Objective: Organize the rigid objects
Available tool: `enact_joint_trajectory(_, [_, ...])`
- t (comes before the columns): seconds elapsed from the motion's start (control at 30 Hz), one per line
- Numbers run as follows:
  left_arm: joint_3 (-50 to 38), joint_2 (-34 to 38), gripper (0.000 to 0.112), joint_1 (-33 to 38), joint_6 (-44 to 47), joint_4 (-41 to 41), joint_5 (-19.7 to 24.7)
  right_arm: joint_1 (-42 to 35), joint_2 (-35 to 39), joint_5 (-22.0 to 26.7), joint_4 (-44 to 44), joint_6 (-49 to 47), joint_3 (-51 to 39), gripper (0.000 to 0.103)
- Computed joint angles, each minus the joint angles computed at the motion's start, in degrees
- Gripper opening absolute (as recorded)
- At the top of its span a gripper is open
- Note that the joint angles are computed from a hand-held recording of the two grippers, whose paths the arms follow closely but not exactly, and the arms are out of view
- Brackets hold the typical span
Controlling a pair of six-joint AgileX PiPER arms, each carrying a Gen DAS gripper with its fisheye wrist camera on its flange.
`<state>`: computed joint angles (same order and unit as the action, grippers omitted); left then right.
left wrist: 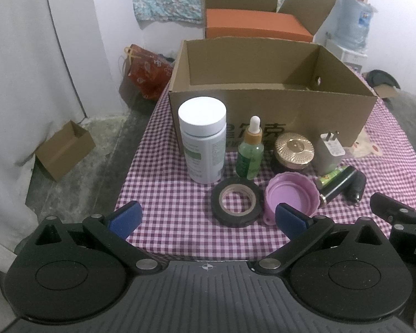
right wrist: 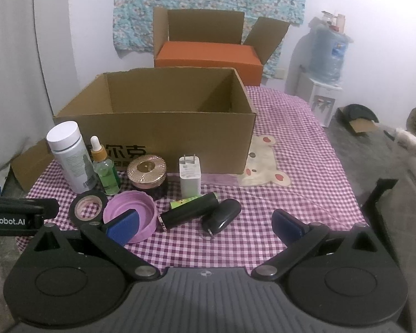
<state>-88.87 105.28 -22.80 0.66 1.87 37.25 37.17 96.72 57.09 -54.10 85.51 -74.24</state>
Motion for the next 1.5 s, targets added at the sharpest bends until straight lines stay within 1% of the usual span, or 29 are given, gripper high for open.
enact_joint_trajectory(0.63, [-1.13, 0.57, 0.103, -0.33, -0.52, 1.11, 1.37, -0.16, 0.34, 0.66, 0.86, -0.97, -0.55, 0.103])
enact_joint_trajectory(0.83, [-2.05, 1.40, 0.103, -0.33, 0.29, 0.32, 2.37, -0.43, 0.20, 0.51, 0.71, -0.63, 0.07, 0.103])
enact_joint_trajectory(0.97, [-1.61, 1.58, 0.103, -0.17, 2.80, -1.92, 1.93, -0.49, -0.64, 0.04, 0.34, 0.04, 1.90, 0.103])
enact_joint_trajectory(1.07, [-1.61, 2.19, 0.103, -0.63, 3.95, -1.97, 1.50, -1.10, -2.30, -2.14, -0.36, 2.55, 5.02, 0.103])
enact_joint_trajectory(1.17, [-0.90, 2.31, 0.103, -0.40, 7.35, -4.42, 0.51, -2.36, -4.87, -6.25, -1.10, 6.19, 9.04, 0.103])
enact_joint_trajectory(1.23, [0.11, 2.06, 0.103, 0.11, 11.08, -7.80, -0.59, -3.21, -6.43, -8.83, -2.05, 8.29, 11.38, 0.103])
enact_joint_trajectory(1.4, [1.14, 2.26, 0.103, 1.80, 22.05, -20.67, -0.82, -4.47, -8.04, -11.88, -4.98, 10.53, 13.84, 0.103])
enact_joint_trajectory(1.5, [1.20, 2.52, 0.103, 1.41, 25.84, -24.08, -1.40, -6.06, -8.65, -14.38, -5.35, 11.41, 14.94, 0.103])
